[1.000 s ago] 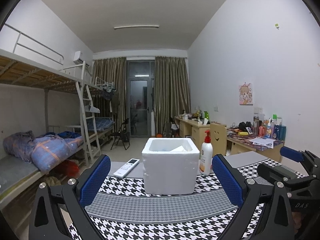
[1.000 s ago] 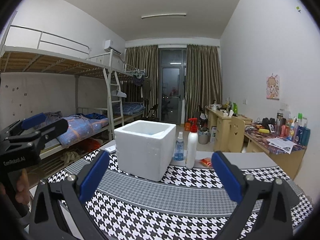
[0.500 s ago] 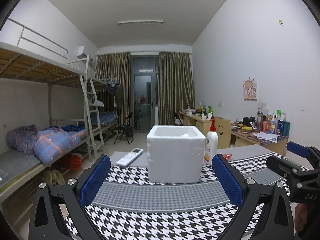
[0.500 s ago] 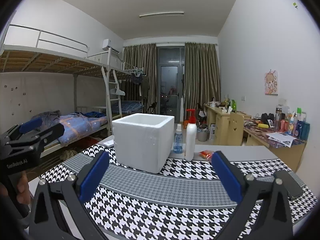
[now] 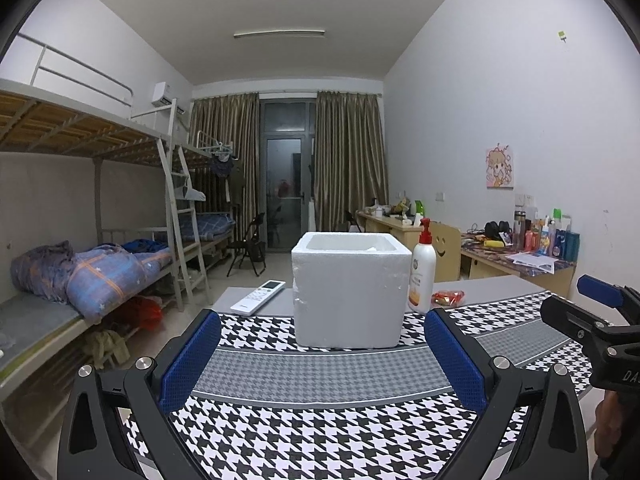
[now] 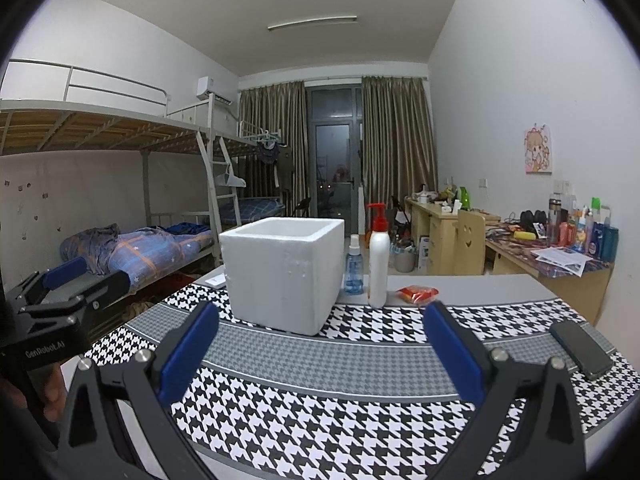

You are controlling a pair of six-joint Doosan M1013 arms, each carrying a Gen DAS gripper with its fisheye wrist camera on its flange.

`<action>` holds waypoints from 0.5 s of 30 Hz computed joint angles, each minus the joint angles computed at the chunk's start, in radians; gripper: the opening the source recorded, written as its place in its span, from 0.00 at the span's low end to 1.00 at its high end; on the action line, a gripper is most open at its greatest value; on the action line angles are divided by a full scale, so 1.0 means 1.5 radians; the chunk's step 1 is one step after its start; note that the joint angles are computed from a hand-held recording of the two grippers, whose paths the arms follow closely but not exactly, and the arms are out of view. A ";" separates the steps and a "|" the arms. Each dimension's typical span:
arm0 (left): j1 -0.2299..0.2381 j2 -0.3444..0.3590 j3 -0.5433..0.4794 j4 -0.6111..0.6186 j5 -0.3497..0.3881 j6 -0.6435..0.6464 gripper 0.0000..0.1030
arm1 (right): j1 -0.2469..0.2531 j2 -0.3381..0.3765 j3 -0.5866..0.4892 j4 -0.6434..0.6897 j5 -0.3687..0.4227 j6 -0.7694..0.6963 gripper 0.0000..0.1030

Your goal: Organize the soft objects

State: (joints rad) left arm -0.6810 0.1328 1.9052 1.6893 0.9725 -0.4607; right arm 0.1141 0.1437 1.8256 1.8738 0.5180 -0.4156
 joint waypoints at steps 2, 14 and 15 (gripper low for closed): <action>0.001 0.000 0.000 -0.004 -0.001 0.000 0.99 | 0.000 0.001 -0.001 -0.007 -0.002 0.008 1.00; 0.004 0.002 -0.002 -0.012 -0.016 0.006 0.99 | -0.001 0.003 -0.003 -0.024 0.000 0.027 1.00; 0.005 0.002 -0.002 -0.012 -0.017 0.007 0.99 | 0.000 0.003 -0.003 -0.027 0.000 0.029 1.00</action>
